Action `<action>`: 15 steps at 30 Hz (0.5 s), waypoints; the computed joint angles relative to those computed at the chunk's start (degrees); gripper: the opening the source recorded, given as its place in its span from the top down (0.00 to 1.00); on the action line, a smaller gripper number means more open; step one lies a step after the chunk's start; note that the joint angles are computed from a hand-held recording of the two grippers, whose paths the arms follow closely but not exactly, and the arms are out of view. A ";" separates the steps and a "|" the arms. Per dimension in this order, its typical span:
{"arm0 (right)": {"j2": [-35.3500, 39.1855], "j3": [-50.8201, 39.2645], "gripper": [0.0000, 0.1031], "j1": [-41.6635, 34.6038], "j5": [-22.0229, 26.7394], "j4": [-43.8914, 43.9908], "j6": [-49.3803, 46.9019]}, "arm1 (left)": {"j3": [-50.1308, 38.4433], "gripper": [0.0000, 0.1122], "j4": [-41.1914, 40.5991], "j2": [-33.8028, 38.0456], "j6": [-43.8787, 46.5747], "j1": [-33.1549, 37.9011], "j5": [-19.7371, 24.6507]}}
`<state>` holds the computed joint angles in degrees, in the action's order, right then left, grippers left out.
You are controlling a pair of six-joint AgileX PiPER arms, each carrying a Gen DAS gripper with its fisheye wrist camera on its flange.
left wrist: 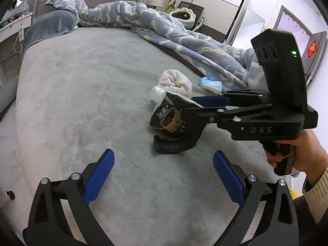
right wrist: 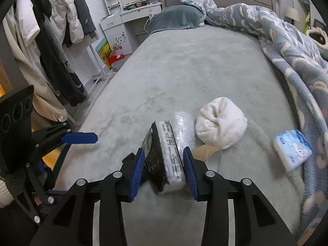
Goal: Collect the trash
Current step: 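Close the right tool on the black printed coffee bag, then lift the coffee bag with the right tool and carry it to the green bin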
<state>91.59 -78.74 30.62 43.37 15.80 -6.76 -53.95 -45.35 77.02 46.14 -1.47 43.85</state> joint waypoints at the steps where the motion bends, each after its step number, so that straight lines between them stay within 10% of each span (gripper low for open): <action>1: -0.16 0.23 0.72 -0.14 0.23 0.67 -0.87 | -0.08 0.12 0.09 0.25 -0.22 -0.42 -0.26; 4: -0.47 1.20 0.86 -0.68 0.01 1.96 -2.72 | -0.10 0.12 0.44 0.95 -1.02 -2.11 -1.41; 15: -5.27 5.34 0.87 -5.27 -2.08 10.96 -9.38 | 0.58 0.13 0.03 2.02 -3.06 -5.87 -6.67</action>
